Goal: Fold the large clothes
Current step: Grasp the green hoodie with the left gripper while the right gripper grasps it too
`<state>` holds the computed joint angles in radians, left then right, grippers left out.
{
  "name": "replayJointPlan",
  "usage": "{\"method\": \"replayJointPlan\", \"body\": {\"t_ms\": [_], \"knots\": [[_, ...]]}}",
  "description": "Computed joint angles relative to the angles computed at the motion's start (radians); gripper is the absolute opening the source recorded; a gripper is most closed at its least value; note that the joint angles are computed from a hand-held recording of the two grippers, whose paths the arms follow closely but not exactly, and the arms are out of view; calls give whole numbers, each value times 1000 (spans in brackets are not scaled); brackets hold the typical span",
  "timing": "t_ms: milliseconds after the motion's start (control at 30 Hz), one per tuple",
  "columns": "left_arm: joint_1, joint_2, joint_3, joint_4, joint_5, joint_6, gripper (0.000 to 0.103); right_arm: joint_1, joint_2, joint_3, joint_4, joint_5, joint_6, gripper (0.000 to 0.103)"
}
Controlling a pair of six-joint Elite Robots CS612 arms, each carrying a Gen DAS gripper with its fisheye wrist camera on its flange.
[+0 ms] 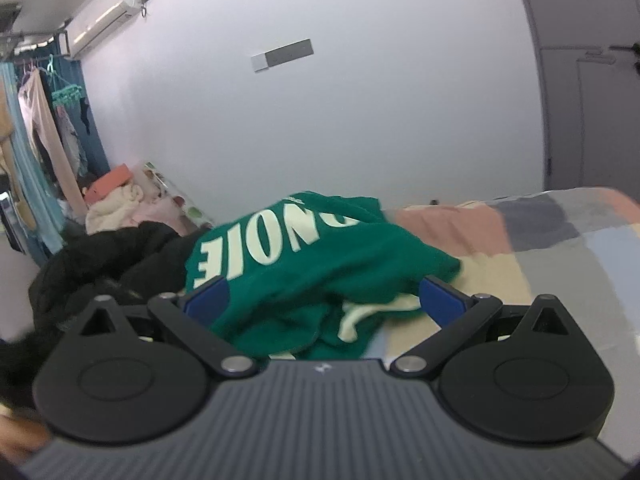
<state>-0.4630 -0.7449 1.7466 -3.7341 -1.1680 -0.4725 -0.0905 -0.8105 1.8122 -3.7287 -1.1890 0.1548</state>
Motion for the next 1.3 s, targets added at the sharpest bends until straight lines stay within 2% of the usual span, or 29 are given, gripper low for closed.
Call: {"method": "replayJointPlan", "body": {"t_ms": [100,167,233,267,333,433,467,500,600,700,767,800,833,867,900,967,1000,1067,1167,1233,1300], "knots": [[31,52,-75,86,-37,-5,103,4,54,-102,83,43,53,103],[52,83,-110,119,-71,-31,103,11,94,-171,151,44,84,103],[80,118,-138,115,-153,-82,103,12,140,-238,209,63,137,102],[93,138,-155,114,-187,-109,103,12,162,-266,231,71,161,98],[112,173,-182,98,-233,-150,103,14,203,-317,268,69,180,97],[135,235,-230,55,-286,-229,103,23,262,-378,279,17,152,95],[140,254,-245,27,-296,-250,103,24,278,-393,286,1,141,84],[144,270,-259,3,-300,-258,103,26,296,-413,294,-10,131,74],[148,307,-302,-25,-302,-226,103,25,349,-478,293,0,130,72],[154,334,-327,-82,-313,-234,102,26,394,-541,287,26,160,72],[157,346,-337,-120,-299,-252,91,27,416,-568,238,32,175,72],[161,353,-342,-139,-297,-284,88,28,421,-574,210,33,178,71],[169,361,-349,-157,-310,-326,81,31,426,-581,183,26,170,70],[173,362,-351,-162,-314,-356,69,32,429,-583,157,26,154,59],[178,363,-353,-159,-310,-376,62,30,434,-593,140,44,123,44],[185,362,-355,-153,-306,-383,42,28,429,-593,142,74,87,30],[185,359,-351,-156,-301,-381,36,27,427,-590,124,85,87,21],[182,343,-329,-169,-290,-376,24,25,424,-577,82,95,84,17],[176,310,-278,-211,-264,-336,12,23,407,-540,20,116,67,12],[171,290,-240,-274,-256,-332,11,17,390,-505,-44,139,73,11],[157,267,-192,-365,-216,-307,10,9,365,-462,-105,168,59,11]]}}
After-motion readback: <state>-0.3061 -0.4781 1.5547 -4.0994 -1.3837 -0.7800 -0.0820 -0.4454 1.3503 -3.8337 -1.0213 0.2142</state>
